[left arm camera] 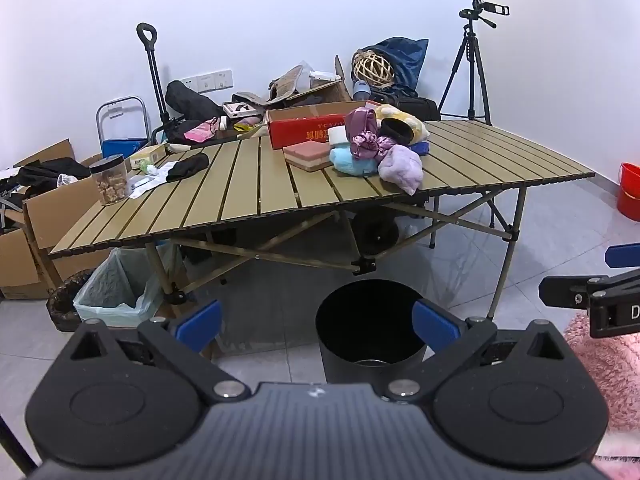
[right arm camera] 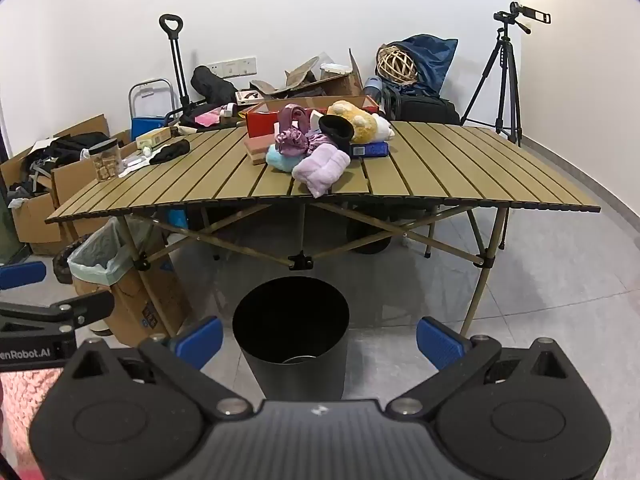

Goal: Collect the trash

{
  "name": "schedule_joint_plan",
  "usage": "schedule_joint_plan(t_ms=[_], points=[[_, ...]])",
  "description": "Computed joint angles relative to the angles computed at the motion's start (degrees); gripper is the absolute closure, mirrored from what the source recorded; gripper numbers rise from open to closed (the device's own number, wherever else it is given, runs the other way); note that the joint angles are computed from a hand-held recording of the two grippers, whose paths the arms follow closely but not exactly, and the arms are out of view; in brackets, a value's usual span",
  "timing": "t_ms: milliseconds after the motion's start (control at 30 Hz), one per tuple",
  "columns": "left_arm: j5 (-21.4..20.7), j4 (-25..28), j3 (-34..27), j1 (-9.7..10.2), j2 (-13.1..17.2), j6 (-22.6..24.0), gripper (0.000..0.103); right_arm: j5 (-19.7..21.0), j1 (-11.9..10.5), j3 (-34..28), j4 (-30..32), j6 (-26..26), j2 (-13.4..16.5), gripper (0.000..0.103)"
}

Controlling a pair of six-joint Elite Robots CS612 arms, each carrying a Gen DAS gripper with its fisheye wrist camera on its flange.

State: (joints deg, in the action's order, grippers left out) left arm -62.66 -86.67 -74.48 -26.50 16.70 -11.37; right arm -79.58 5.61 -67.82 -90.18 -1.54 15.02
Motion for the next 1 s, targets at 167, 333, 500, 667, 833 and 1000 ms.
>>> schedule_joint_plan(t_ms=[167,333,500,667,833,1000], points=[[-1.21,0.26,0.4,0.2,-0.29,0.09,0.0,-0.19,0.02,-0.12,0.21,-0.18,0.0,0.0],[-1.03,0.42,0.29,0.0,-0.14,0.22,0.0,-0.27,0.01,-0.23,0.28,-0.32,0.04,0.0],[-1.19,0.67,0.24,0.0,-0.23,0.08,0.0,-0.25,-0.02,-0.3,0.27,-0.34,0.07,0.0],[-1.49,0.73,0.14,0.15,-0.21,0.08,0.0,-0.29,-0.03,-0.34,0.24,-0.36,0.09,0.0],[-1.55,0.71,0.15,0.17,-0.2,0.1,0.0,-0.23,-0.05,-0.31,0.22,-0.37,0.06,0.0],[-1.6,0.76,0.09,0.25,-0.23,0.05,0.0,-0.27,-0.06,-0.29,0.21,-0.36,0.02,0.0]])
